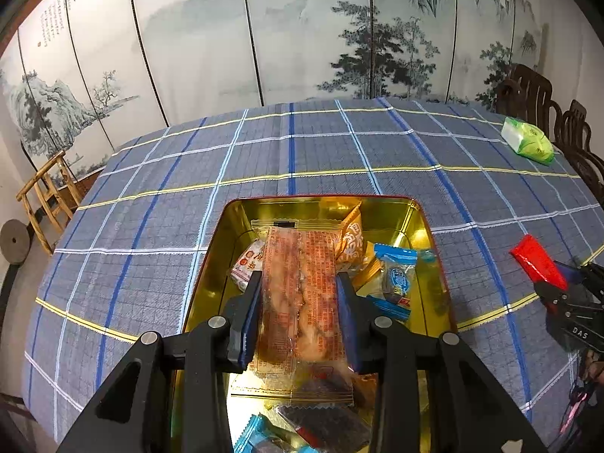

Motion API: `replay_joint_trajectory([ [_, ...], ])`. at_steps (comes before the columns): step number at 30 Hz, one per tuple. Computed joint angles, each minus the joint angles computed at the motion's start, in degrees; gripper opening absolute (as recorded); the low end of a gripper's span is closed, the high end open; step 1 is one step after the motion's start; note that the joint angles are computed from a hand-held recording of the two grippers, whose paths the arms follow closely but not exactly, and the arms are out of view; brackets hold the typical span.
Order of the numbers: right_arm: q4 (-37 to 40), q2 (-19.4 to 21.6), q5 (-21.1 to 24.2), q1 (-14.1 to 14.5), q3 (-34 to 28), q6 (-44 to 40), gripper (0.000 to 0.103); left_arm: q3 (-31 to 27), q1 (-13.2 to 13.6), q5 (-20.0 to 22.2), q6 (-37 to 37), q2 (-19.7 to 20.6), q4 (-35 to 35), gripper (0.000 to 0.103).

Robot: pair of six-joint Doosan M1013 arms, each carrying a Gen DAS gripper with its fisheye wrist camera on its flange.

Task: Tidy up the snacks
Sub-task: 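Lower the biscuit bag into the tin and open the left gripper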

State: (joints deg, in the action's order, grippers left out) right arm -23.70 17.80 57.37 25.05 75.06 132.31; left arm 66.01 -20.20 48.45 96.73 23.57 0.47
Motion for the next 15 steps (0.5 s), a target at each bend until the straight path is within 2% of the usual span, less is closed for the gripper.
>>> replay_joint_trajectory([
  [4,0.00,0.01,0.02,0.00,-0.02,-0.01,0.048,0.32,-0.39,-0.97,-0.83,-0.07,2.31,0.036],
  [7,-0.02,0.05,0.07,0.03,-0.08,0.00,0.048,0.65,-0.53,-1.40,-1.76,-0.47,3.83,0.042],
  [15,2.52,-1.07,-1.32,-0.39,1.06,-0.36,0.047,5.64,-0.78,-5.85,-5.53,-5.12,6.68,0.054],
])
